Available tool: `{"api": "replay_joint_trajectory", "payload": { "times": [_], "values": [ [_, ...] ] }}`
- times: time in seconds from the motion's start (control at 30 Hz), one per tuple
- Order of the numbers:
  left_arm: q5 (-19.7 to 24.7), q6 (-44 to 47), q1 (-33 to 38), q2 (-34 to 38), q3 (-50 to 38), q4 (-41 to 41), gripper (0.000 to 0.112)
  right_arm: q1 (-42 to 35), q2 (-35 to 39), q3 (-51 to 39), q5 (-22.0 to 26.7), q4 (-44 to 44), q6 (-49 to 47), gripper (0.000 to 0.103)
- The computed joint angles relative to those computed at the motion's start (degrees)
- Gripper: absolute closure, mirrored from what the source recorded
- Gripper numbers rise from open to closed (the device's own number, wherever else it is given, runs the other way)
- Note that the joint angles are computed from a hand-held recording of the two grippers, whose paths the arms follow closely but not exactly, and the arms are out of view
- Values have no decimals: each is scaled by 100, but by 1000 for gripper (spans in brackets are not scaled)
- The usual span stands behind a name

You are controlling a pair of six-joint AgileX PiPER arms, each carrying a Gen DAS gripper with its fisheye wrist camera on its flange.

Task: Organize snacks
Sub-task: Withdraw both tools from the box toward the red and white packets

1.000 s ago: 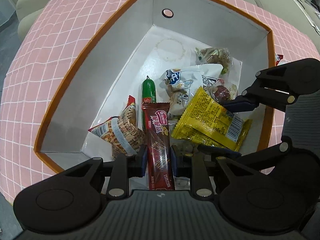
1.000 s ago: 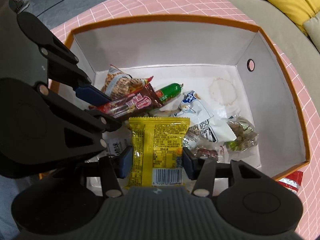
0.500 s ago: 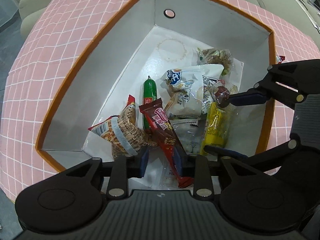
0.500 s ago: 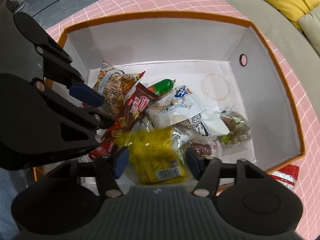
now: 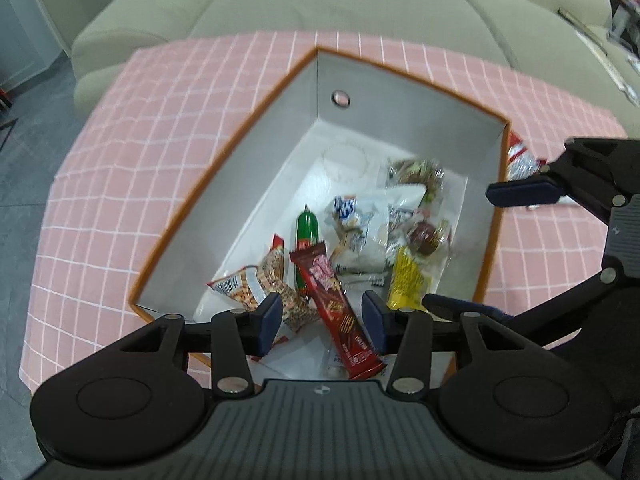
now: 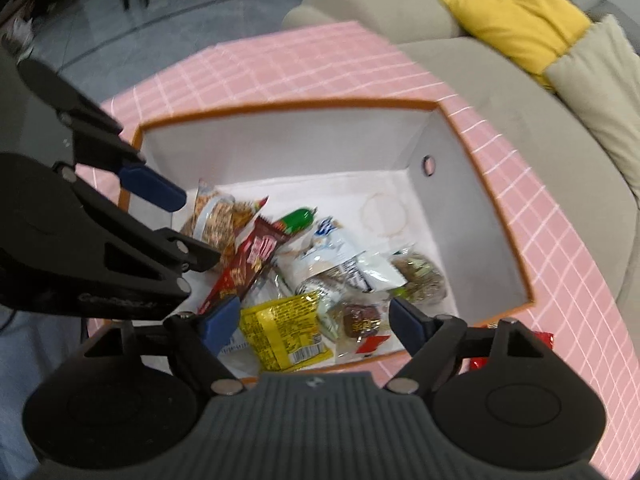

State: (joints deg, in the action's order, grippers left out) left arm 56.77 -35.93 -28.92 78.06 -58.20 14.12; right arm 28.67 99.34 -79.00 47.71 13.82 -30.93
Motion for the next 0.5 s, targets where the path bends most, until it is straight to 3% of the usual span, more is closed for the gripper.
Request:
{"api": "replay_joint_trajectory", "payload": {
  "times": [0.3,0.5],
  "values": [
    [243,-1327,-906,-428,-135,792,56,-350,-1101,1066,-797,337,412,24],
    [326,-2220,-1761,-604,-157,1418,48,-661,-1885,1896,-1342,506,552,23]
  ]
}}
